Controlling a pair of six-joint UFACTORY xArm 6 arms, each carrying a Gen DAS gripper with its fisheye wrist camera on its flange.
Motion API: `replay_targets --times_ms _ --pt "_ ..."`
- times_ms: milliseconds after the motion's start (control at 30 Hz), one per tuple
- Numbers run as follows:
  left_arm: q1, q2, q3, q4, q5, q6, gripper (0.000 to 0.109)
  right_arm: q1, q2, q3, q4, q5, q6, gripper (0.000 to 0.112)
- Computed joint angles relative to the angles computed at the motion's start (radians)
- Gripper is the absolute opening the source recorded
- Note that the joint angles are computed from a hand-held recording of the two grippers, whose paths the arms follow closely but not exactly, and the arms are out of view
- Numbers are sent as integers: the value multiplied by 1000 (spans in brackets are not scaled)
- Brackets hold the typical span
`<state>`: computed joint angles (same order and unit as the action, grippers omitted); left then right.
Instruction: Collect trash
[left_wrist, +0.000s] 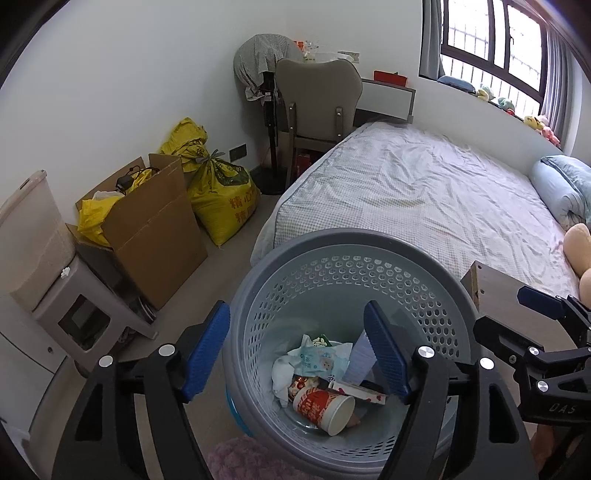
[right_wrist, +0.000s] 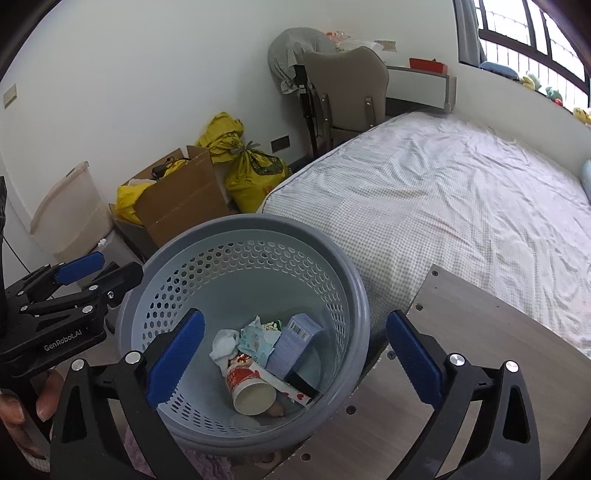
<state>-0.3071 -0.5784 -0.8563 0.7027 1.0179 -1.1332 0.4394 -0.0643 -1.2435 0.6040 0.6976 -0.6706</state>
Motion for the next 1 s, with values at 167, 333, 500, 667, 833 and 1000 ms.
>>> replay_targets --times_ms 167,333,500,667,833,1000 --pt "-14 4 -9 5 27 -13 75 -4 -18 29 -32 -19 24 97" --pt "-37 10 -16 11 63 -28 77 -12 -36 60 -56 -36 43 97" --pt "-55 20 -26 9 91 -35 79 -17 -53 84 -67 -41 53 97" --pt "-75 30 -41 14 119 -40 79 -20 -68 99 -82 -53 63 97" --pt "-83 31 -45 18 126 -45 82 -26 -81 110 -84 -58 64 97" --pt "-93 34 -53 18 143 -44 82 -31 -87 113 -89 -63 67 97"
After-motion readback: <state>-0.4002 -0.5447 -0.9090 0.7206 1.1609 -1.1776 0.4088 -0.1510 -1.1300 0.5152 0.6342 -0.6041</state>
